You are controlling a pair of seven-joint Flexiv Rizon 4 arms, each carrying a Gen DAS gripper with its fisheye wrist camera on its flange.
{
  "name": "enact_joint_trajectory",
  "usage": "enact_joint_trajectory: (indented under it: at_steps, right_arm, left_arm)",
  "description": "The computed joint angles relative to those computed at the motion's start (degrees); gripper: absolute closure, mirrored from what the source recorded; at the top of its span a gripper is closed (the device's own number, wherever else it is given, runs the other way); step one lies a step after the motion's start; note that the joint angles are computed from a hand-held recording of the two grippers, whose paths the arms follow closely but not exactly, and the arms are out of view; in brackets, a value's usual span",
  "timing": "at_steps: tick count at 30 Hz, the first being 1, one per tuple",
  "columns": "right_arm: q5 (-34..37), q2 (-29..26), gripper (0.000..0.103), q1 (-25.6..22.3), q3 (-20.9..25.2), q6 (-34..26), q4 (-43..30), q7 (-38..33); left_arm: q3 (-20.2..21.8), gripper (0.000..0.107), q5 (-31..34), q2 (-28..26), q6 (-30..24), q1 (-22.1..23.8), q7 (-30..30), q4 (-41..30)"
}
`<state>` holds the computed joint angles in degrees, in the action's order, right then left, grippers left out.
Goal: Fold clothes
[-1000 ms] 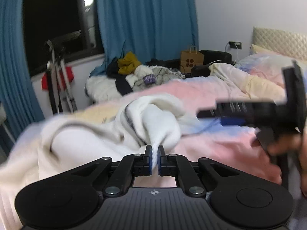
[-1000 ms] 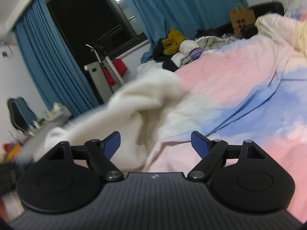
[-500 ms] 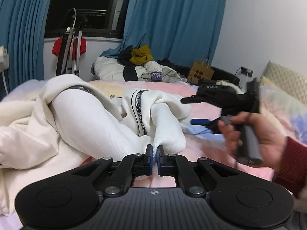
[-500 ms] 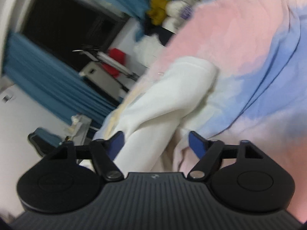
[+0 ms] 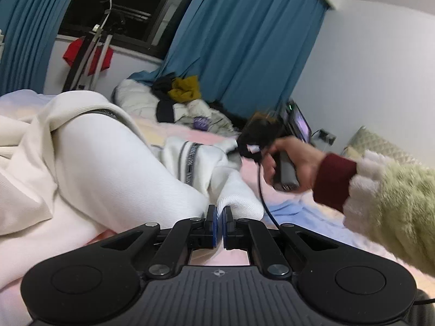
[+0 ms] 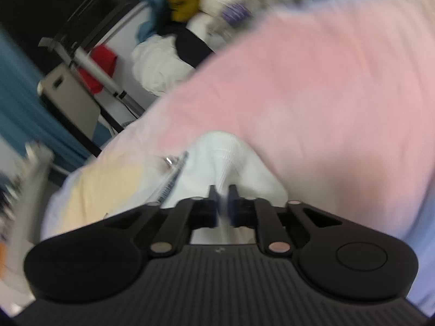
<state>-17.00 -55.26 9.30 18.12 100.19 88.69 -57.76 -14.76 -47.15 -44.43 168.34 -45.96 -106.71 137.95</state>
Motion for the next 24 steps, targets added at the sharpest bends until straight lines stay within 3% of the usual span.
enact_joint_trajectory:
  at_steps: [6,11,14,19,21,24]
  right_arm:
    - [7.62,8.6,0.096,10.49,-12.85,18.62,7.01,-1.46]
    - [29.2,16.21,0.096,22.33,-24.71,28.38,16.97,-8.87]
    - [41.8,17.98,0.096,25.4,-27.45,31.95,20.94,-12.76]
    - [55.36,18.94,0.096,22.77,-25.12,39.04,27.15,-13.59]
    - [55.59,18.03,0.096,20.04,-23.23,42.53,29.67,-13.35]
    - [51.09,16.31,0.096,15.48,-20.58,42.89,32.39,-11.96]
  left_arm:
    - [1.24,0.102,5.68,-1.93,3.2,2.19,-2.28,-0.59]
    - [0.6,0.101,5.11,-2.14,4.17,2.08,-0.45,-1.22]
    - [-0.11,0.101,3.24,-1.86,3.97,1.47,1.14,-1.35]
    - [-1.09,0.101,-0.05,-1.16,3.47,0.08,2.6,-0.72]
    - [-1.51,0.099,-0.75,-0.78,3.66,-0.09,1.19,0.14]
    - [-3.02,0.093,-4.28,1.05,2.0,-0.32,-2.11,2.16]
